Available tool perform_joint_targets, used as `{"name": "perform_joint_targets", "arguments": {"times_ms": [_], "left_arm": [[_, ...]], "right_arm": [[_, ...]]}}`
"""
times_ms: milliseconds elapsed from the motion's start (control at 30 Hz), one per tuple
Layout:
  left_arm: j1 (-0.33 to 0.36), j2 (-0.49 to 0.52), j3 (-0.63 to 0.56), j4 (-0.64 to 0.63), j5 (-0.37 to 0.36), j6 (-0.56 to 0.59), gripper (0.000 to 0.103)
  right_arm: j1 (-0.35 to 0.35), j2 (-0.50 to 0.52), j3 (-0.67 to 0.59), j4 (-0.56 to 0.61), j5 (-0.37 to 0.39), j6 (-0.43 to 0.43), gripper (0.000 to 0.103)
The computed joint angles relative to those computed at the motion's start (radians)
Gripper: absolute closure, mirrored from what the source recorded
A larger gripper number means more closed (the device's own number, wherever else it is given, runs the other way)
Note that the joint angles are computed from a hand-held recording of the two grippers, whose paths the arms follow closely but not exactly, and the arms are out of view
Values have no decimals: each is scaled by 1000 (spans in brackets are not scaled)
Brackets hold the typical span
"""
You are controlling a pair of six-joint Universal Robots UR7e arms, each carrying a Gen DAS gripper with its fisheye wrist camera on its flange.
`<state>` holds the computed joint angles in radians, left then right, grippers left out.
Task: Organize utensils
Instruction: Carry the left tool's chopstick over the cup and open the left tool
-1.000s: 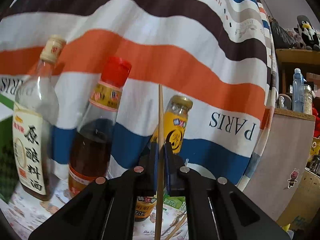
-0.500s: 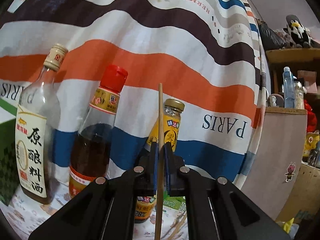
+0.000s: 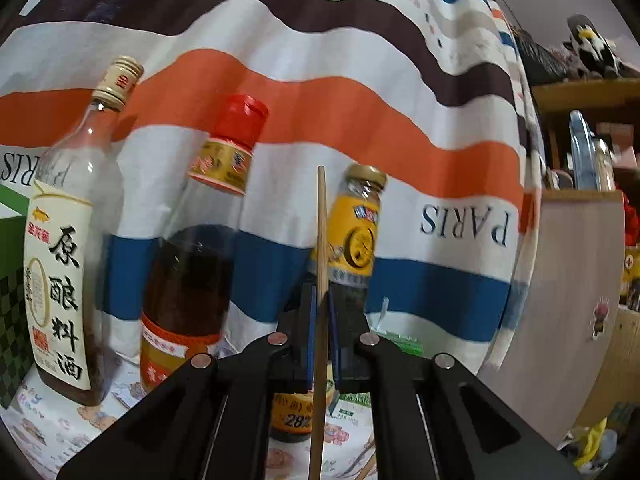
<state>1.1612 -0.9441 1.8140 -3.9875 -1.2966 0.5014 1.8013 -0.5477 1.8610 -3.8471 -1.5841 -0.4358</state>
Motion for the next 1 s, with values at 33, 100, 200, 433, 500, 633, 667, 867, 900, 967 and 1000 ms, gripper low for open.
{"name": "perform_joint_targets", "arguments": {"times_ms": [33, 100, 200, 433, 500, 633, 667, 867, 900, 967, 1000], "left_arm": [[2, 2, 3, 7, -3, -6, 98], [3, 10, 7, 2, -2, -2, 98], [4, 25, 15, -25, 6, 18, 98], [13, 19, 55, -21, 29, -6, 98], [12, 15, 72, -34, 37, 9, 98], [15, 10, 96, -32, 61, 12, 98], [19, 8, 102, -32, 62, 4, 98], [32, -23, 143, 45, 55, -28, 98], [32, -38, 151, 86, 45, -33, 98], [20, -74, 172, 151, 52, -36, 94], [9, -93, 184, 170, 67, -31, 82]], "right_arm": [[0, 1, -1, 1, -2, 1, 41], [1, 2, -2, -2, -6, -1, 41], [2, 2, 0, -9, -6, -2, 41], [4, 2, 3, -20, -8, -2, 41], [3, -1, 7, -22, -3, 0, 41], [6, 1, 8, -35, -5, -6, 41], [6, 1, 8, -36, -5, -5, 41], [6, 0, 9, -32, -4, -6, 41], [6, 0, 8, -32, -6, -6, 41], [6, -3, 11, -31, -6, -2, 39], [5, -5, 12, -29, 0, 2, 38]]}}
